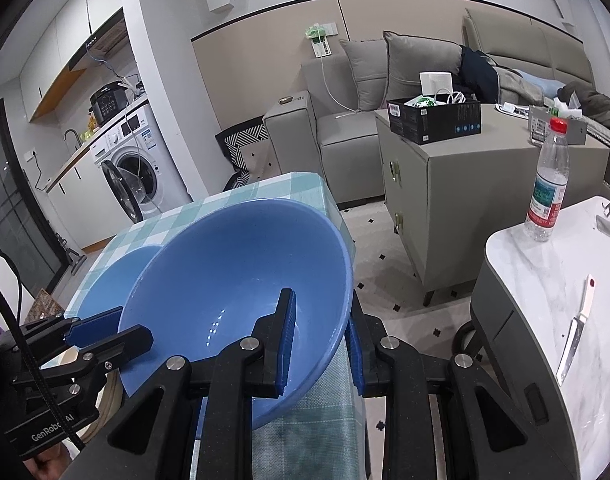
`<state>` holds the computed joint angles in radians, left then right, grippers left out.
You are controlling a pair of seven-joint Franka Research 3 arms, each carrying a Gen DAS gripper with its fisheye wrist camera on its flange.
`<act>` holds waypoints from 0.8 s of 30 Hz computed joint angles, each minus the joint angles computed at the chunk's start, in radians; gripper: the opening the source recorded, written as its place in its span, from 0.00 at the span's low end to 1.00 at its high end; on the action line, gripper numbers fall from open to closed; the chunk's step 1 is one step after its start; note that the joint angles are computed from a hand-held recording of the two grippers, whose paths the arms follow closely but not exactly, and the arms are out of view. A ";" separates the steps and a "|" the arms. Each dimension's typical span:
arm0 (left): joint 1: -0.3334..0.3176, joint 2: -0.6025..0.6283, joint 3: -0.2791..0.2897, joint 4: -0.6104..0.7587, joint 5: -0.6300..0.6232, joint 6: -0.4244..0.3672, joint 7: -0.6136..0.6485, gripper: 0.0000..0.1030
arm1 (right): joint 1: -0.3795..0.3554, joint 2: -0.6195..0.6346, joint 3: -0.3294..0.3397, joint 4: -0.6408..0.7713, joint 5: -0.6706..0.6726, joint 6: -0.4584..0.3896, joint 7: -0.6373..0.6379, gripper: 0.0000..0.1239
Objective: Organize plates and bowls
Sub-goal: 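Lift the single blue bowl off the table with both grippers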
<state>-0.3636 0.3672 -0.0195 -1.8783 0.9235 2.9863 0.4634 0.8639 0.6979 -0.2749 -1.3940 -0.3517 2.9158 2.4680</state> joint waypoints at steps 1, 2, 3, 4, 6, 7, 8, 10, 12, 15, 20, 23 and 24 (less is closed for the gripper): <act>-0.005 -0.003 0.006 -0.001 0.008 -0.001 -0.010 0.32 | 0.002 0.000 -0.001 0.001 -0.001 -0.001 0.000 0.20; -0.007 -0.005 0.009 -0.001 0.013 -0.001 -0.015 0.32 | 0.004 -0.002 -0.001 0.000 -0.002 -0.004 -0.001 0.20; -0.007 -0.008 0.011 -0.004 0.020 0.002 -0.021 0.32 | 0.005 -0.002 -0.002 0.001 -0.003 -0.009 -0.001 0.20; -0.009 -0.012 0.014 -0.007 0.029 0.005 -0.030 0.32 | 0.013 -0.003 -0.010 0.003 -0.010 -0.013 0.005 0.20; -0.013 -0.021 0.022 -0.013 0.054 0.012 -0.054 0.32 | 0.023 -0.007 -0.020 0.002 -0.025 -0.015 0.017 0.20; -0.012 -0.025 0.024 -0.015 0.065 0.017 -0.064 0.32 | 0.029 -0.009 -0.026 0.002 -0.033 -0.016 0.025 0.20; -0.011 -0.030 0.025 -0.017 0.075 0.023 -0.074 0.32 | 0.034 -0.010 -0.032 0.003 -0.042 -0.021 0.033 0.20; -0.007 -0.035 0.026 -0.019 0.094 0.029 -0.092 0.32 | 0.039 -0.011 -0.035 0.008 -0.059 -0.029 0.045 0.20; -0.004 -0.040 0.029 -0.019 0.113 0.029 -0.112 0.32 | 0.037 -0.013 -0.026 0.014 -0.069 -0.038 0.050 0.20; 0.002 -0.051 0.033 -0.025 0.149 0.037 -0.151 0.32 | 0.048 -0.011 -0.032 0.031 -0.103 -0.057 0.071 0.20; 0.014 -0.075 0.037 -0.042 0.237 0.056 -0.236 0.32 | 0.069 -0.014 -0.043 0.048 -0.172 -0.074 0.124 0.20; 0.027 -0.082 0.030 -0.042 0.292 0.054 -0.293 0.32 | 0.072 -0.015 -0.039 0.058 -0.205 -0.079 0.150 0.20; 0.037 -0.083 0.022 -0.042 0.293 0.056 -0.295 0.32 | 0.072 -0.015 -0.038 0.062 -0.217 -0.086 0.155 0.20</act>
